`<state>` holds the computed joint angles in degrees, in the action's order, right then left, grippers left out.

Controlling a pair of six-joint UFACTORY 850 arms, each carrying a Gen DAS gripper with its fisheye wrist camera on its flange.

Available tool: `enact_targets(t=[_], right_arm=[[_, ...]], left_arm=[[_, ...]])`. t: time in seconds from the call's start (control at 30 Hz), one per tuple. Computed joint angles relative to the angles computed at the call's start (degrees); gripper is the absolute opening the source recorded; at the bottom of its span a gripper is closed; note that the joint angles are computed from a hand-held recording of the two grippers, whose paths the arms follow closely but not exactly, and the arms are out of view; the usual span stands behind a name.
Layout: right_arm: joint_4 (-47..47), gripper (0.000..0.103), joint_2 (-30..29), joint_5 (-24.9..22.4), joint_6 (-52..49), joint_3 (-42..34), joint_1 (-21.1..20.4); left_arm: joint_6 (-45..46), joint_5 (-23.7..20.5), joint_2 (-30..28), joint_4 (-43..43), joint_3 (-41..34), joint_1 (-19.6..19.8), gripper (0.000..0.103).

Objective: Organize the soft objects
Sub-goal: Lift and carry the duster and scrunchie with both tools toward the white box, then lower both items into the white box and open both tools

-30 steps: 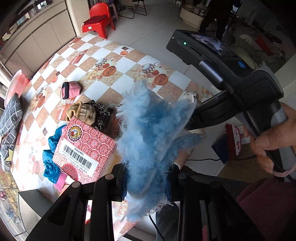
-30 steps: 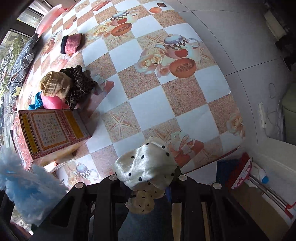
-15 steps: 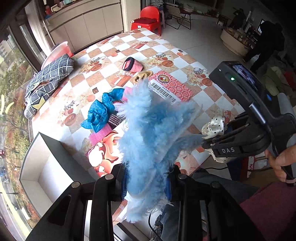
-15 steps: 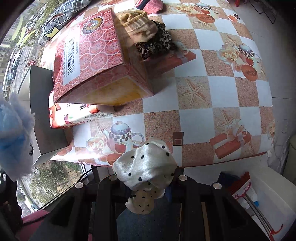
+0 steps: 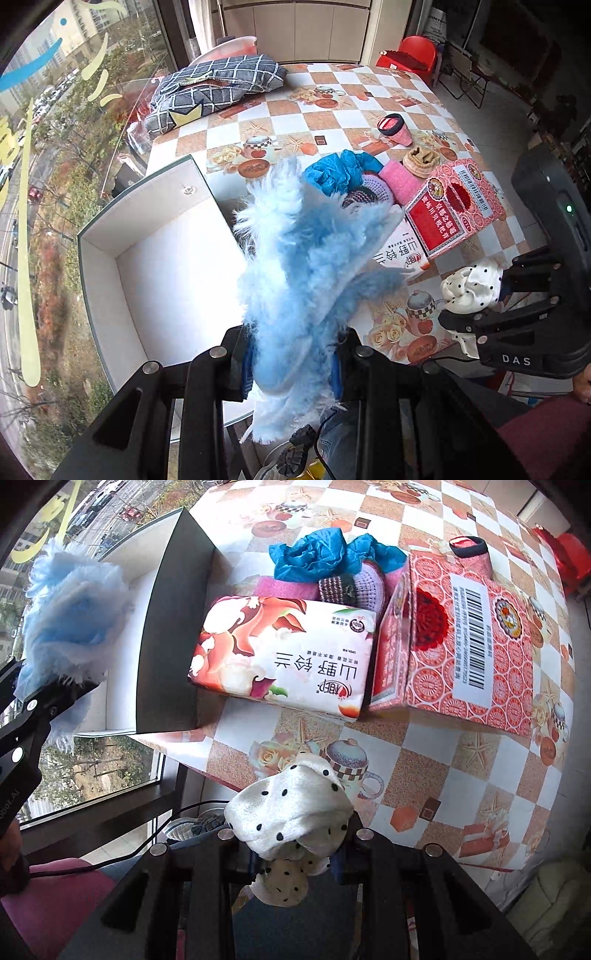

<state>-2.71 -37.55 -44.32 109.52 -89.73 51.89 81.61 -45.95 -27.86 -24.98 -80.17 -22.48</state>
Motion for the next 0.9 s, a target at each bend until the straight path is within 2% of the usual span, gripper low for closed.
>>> enact_targets(t=[0.23,0.53,0.63,0.9], right_arm=[[-1.72,0.027,-2.91,-3.19,-7.56,-7.30,-2.91],[-2.50,0.027,-10.00,-7.23,-18.05,-20.13,-6.59],[-3.17,0.028,-12.62,-9.30,-20.78,-24.85,-7.01],[-2.11,0.028,-17.58,-11.25,-26.15,-32.81,-7.90]], left_arm=[[-9.84,1.33,-4.32,1.96,-5.19,2.57,0.033],[-21.16,3.04,-9.02,6.29,-11.17,4.57,0.033],[-23.39,3.07,-9.69,7.11,-11.92,5.07,0.033],[-25.73,2.44,-10.34,7.22,-12.68,5.99,0.034]])
